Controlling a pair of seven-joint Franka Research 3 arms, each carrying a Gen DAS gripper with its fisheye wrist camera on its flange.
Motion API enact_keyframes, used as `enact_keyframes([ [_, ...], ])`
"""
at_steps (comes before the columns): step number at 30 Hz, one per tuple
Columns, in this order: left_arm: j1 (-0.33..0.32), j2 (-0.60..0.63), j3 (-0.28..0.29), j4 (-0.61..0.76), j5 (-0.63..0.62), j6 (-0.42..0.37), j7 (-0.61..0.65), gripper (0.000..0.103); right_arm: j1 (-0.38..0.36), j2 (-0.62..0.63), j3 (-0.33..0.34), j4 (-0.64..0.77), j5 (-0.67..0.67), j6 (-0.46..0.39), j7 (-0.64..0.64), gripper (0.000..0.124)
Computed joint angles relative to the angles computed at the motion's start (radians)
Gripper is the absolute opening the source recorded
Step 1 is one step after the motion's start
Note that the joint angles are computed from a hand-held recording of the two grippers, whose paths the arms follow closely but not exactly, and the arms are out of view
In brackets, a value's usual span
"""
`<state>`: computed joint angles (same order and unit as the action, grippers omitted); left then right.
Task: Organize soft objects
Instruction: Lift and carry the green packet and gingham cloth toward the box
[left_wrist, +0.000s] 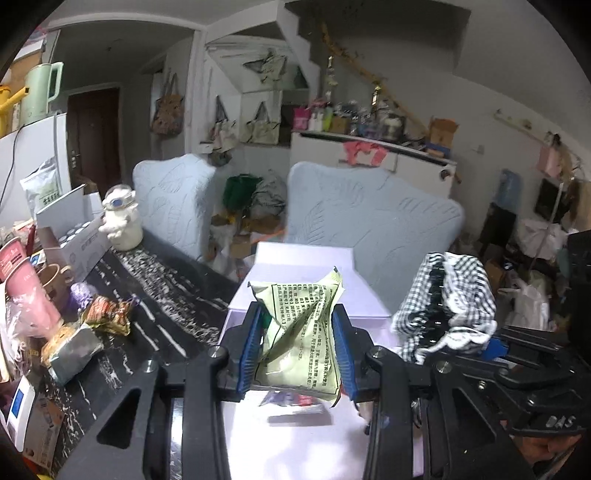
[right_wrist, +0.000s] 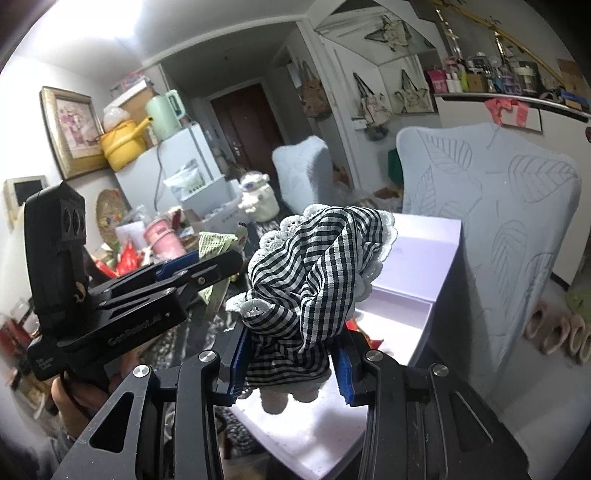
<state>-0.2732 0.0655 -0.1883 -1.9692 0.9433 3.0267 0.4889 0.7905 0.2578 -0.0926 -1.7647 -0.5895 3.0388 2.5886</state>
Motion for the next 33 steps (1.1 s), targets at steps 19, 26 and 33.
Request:
enact_keyframes([
  [19,-0.035,0.181,0.004,0.133,-0.302,-0.158,0.354,0.036,-0.05,0.166,0.065,0.168,0.266,-0.161,-0.255,0.039],
  [26,-0.026,0.234,-0.021,0.182,-0.433,-0.227,0.491,0.037,-0.063,0.209,0.076,0.211,0.355,-0.19,-0.332,0.041],
  [33,-0.039,0.262,-0.017,0.22,-0.496,-0.302,0.533,0.037,-0.042,0.239,0.051,0.259,0.353,-0.26,-0.334,0.046],
])
